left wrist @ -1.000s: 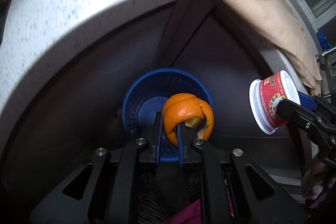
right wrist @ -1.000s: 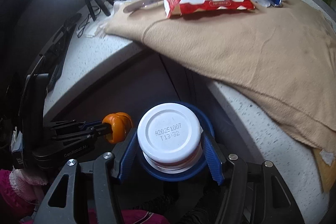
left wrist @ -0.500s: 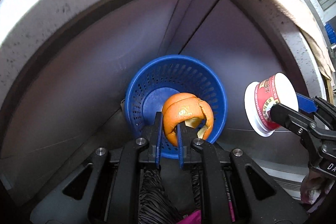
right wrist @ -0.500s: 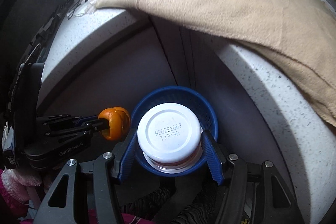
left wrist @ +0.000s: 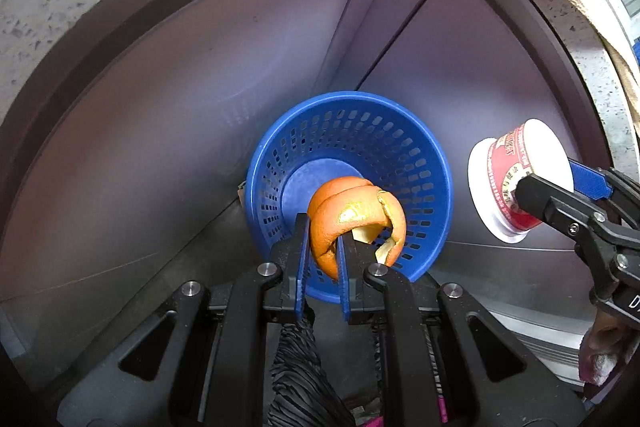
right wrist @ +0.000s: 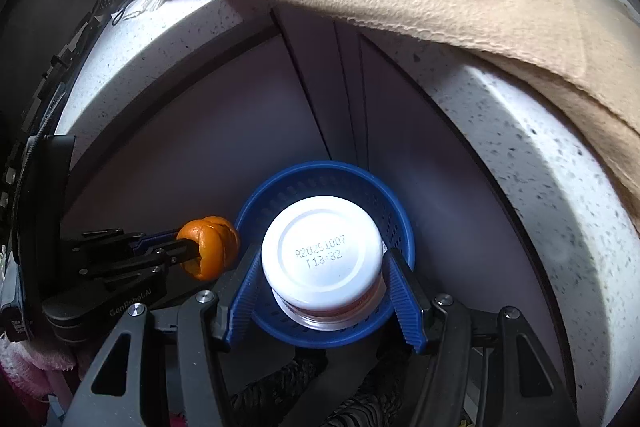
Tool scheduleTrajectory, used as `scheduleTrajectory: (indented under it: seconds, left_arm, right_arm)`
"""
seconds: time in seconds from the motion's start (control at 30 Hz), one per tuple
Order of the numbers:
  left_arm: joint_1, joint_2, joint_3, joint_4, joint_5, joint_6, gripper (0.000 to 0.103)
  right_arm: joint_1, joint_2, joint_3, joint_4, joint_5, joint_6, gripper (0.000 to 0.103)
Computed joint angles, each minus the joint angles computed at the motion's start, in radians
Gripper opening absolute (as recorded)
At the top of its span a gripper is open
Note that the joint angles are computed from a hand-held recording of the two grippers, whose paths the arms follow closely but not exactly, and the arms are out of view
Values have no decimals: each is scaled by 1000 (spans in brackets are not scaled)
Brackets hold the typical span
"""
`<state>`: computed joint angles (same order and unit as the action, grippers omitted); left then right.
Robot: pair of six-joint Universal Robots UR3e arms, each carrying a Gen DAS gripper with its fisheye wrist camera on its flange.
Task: Collect trash
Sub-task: 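Open both tools to drop the peel and cup into the basket, then raise both tools back over the cloth toward the snack wrapper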
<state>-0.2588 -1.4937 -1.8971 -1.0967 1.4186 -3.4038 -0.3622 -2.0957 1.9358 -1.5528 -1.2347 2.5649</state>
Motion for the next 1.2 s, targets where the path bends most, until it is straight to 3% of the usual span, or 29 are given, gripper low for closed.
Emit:
scheduleTrajectory:
  seconds: [0.2,0.27,0.33,0.43,1.2]
  left_arm:
    - [-13,-1,15,-12,16,4,10]
    - [-15,3,30,-33,23,12,16]
    - [-16,6,44,-48,26,18,33]
    - [-22,4,50,-45,38,15,46]
    - [-19,30,107,-114,54,16,47]
  right_arm:
    - [47,44,4,-57,-10,46,64]
    - [52,54,0,-65,-15,57,64]
    - [59,67,-10,-69,-19,67,68]
    - [39,52,-13,-51,-17,50,75]
    - [-103,-23,-116,156,50,-83,77]
